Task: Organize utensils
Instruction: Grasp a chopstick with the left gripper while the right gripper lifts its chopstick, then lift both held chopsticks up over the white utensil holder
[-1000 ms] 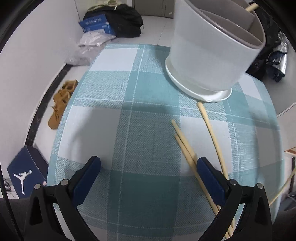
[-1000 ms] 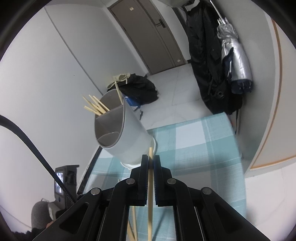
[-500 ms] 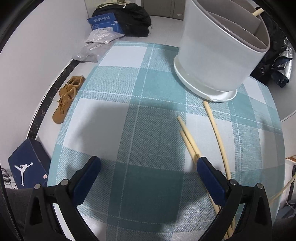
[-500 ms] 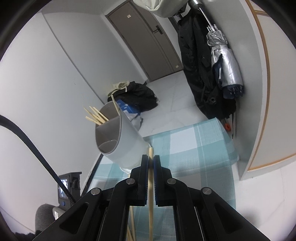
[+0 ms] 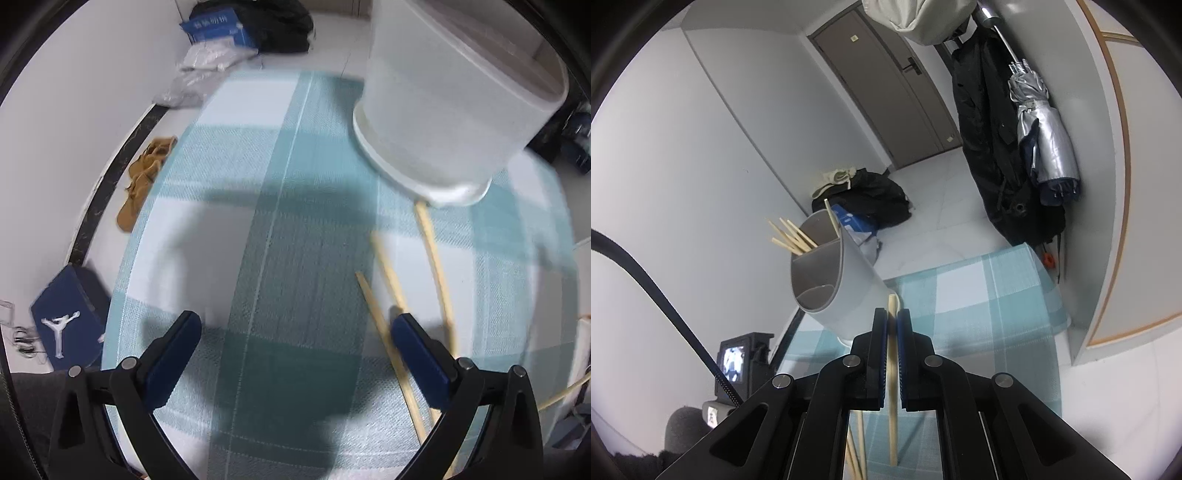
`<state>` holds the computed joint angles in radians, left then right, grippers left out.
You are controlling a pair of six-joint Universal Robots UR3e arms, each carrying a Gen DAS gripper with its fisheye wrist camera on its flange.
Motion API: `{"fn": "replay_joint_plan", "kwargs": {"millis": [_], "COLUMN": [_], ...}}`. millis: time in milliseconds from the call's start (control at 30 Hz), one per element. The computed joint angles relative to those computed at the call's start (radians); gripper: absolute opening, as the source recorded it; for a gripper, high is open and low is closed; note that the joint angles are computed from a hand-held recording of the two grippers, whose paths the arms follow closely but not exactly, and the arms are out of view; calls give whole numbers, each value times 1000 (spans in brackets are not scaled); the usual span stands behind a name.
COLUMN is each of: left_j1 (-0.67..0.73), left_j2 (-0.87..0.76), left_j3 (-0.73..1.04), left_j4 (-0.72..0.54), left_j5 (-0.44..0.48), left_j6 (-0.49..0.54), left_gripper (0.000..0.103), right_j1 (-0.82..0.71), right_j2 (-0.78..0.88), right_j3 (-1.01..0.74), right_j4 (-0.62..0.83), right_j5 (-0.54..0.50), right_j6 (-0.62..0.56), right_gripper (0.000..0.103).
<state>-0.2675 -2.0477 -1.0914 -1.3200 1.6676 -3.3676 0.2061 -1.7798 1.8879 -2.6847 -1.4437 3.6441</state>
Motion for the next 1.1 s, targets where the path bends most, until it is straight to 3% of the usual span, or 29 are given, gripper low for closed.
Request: {"fn": "replay_joint_plan", "kwargs": {"millis": [167, 267, 433, 567, 633, 700, 1100], "left_j1": [10, 13, -21, -26, -31, -32, 13], "left_j2": [3, -3, -34, -60, -73, -82, -2], "left_j3": [6, 28, 100, 148, 168, 171, 32], "left_j4": [-18, -32, -53, -84, -83, -67, 95], "left_j5": [-10, -39, -46, -37, -40, -46, -101], "left_j6": [2, 0, 7, -40, -46, -52, -49], "left_gripper": [102, 92, 54, 37, 13, 5, 2], "right_j1": [-8, -14, -9, 5, 14, 24, 61], "right_j2": [-12, -18, -23, -14, -6, 2, 45], "right_j3": [9, 14, 18, 9, 0, -5, -40], "right_j4": [-5, -3, -18, -22, -19, -26, -46], "right_j5": [7, 13, 11, 0, -10, -21, -50], "right_j6": [4, 7, 1, -6, -12, -21, -40], "right_gripper": [4, 4, 4, 4, 4, 4, 4]}}
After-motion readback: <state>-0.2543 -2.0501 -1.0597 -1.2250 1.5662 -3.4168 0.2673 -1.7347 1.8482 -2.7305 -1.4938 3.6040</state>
